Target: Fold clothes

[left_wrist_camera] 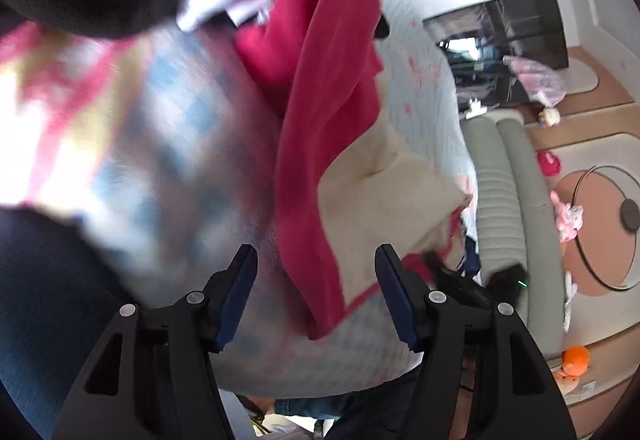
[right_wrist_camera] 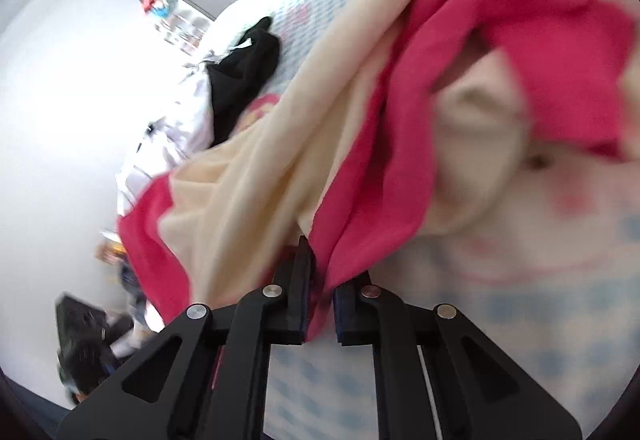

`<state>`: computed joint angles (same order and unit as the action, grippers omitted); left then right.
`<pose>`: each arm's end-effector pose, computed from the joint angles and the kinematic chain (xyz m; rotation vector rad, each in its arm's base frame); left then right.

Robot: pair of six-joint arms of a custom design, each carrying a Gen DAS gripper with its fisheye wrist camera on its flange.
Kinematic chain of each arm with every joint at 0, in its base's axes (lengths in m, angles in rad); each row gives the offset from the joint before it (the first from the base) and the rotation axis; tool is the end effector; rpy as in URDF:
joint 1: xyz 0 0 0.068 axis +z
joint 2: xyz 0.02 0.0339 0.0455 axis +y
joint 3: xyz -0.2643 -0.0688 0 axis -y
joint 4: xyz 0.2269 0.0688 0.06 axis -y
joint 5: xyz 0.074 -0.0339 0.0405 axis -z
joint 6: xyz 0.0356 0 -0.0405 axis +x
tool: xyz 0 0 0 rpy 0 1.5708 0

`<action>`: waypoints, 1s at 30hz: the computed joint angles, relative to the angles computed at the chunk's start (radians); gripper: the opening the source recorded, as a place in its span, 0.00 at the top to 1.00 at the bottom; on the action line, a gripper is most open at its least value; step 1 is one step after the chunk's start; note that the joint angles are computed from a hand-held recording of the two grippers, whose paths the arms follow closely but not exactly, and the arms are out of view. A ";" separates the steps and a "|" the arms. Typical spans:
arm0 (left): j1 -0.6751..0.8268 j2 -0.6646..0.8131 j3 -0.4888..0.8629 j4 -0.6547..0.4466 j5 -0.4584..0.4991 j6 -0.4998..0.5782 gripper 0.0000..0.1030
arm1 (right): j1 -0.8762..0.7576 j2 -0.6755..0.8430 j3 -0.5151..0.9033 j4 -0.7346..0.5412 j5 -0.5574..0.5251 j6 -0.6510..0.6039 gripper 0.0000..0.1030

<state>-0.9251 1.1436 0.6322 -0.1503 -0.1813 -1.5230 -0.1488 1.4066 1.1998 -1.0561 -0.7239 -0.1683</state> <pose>0.1398 -0.1748 0.2283 -0.8317 2.3263 -1.0581 0.2425 -0.0125 0.2904 -0.1773 2.5861 0.9041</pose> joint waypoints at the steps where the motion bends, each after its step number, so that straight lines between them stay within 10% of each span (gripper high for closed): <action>1: 0.017 0.034 0.002 0.031 0.032 0.014 0.39 | -0.041 -0.010 0.026 -0.045 0.002 -0.042 0.93; 10: -0.016 0.228 0.057 0.112 0.007 0.006 0.39 | -0.411 0.019 0.186 -0.356 -0.023 -0.335 0.95; 13: -0.043 0.208 0.067 0.079 -0.013 0.037 0.42 | -0.393 0.061 0.176 -0.370 -0.034 -0.334 0.89; 14: -0.044 0.210 0.067 0.085 -0.012 0.046 0.46 | -0.387 0.076 0.174 -0.375 -0.037 -0.334 0.73; 16: -0.013 0.206 0.068 0.115 0.041 0.071 0.99 | -0.319 0.082 0.155 -0.280 0.006 -0.285 0.58; 24: -0.017 -0.069 0.204 -0.228 -0.184 0.167 0.97 | -0.125 0.263 0.157 -0.013 0.016 0.034 0.30; 30: 0.102 -0.031 0.188 -0.278 -0.022 0.263 0.96 | -0.054 0.263 0.070 0.131 -0.114 0.194 0.28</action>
<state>-0.8233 1.1123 0.8203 -0.4283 -0.2034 -1.2596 -0.2025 1.6698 1.2698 -0.9249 -0.8379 0.0253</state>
